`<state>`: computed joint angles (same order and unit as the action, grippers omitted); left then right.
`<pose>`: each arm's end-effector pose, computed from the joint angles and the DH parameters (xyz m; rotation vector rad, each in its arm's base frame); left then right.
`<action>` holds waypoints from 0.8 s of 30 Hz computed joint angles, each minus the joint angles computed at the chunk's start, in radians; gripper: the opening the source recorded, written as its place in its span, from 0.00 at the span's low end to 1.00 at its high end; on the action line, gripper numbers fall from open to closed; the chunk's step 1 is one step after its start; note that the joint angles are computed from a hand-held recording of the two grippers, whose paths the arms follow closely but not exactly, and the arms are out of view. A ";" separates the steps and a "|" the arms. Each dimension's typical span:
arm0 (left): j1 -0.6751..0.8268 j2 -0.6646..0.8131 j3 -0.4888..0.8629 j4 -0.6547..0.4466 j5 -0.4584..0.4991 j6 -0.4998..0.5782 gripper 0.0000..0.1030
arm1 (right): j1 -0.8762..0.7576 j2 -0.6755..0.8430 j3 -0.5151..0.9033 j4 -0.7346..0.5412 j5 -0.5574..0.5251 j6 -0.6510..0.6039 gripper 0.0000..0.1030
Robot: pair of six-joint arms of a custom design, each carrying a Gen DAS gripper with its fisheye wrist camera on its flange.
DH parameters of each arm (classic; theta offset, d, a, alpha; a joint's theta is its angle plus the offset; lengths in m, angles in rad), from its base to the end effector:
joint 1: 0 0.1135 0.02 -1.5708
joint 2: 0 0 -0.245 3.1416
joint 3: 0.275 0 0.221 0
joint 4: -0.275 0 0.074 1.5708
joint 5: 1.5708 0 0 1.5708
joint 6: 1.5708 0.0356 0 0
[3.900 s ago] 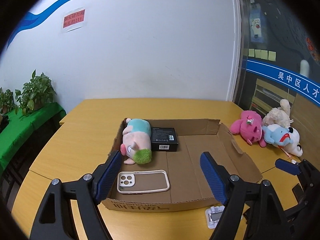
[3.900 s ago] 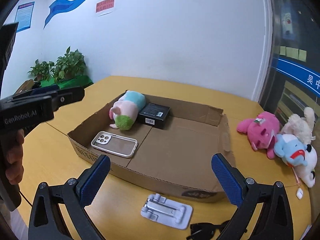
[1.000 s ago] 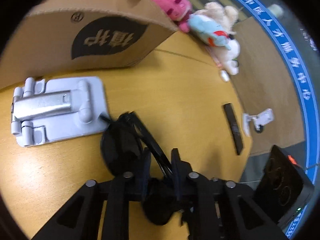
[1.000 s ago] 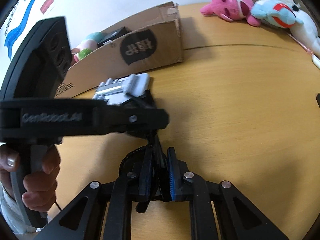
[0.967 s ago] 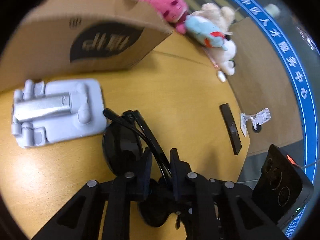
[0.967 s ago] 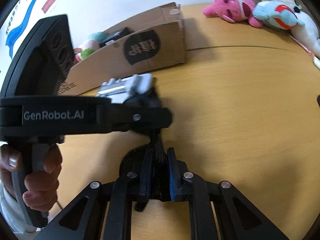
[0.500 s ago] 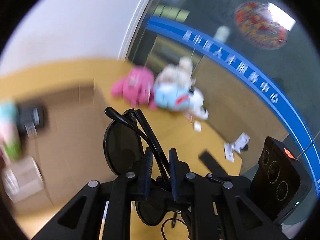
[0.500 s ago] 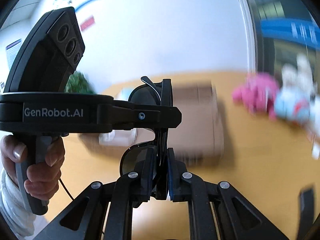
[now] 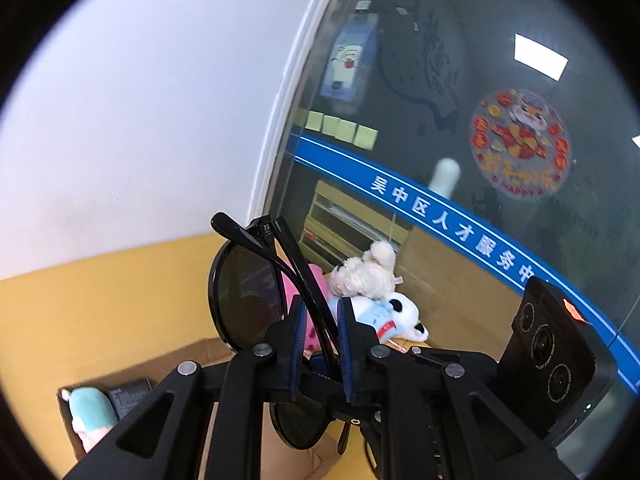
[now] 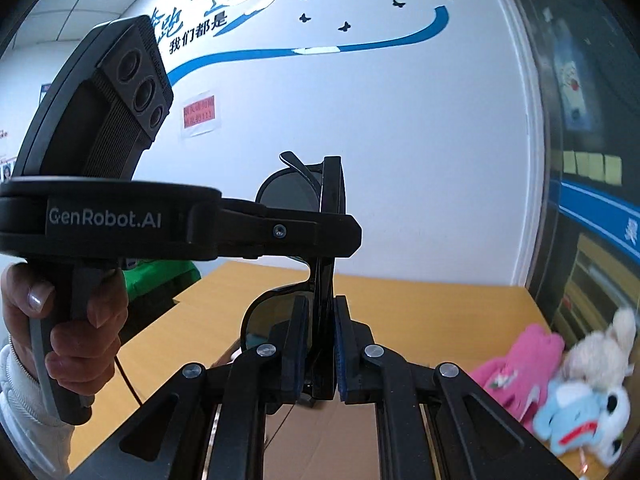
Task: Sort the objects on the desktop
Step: 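Lift the sunglasses with the right tool and carry them into the box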
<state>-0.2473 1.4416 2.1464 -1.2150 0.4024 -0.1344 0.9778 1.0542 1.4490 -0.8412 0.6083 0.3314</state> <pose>0.1951 -0.0636 0.4878 0.3668 2.0689 -0.6498 0.1093 0.1257 0.4192 -0.2477 1.9256 0.2563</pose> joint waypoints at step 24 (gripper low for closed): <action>0.201 0.925 -0.314 0.539 0.437 -0.057 0.10 | -0.733 0.969 -0.073 0.342 -0.685 -0.065 0.08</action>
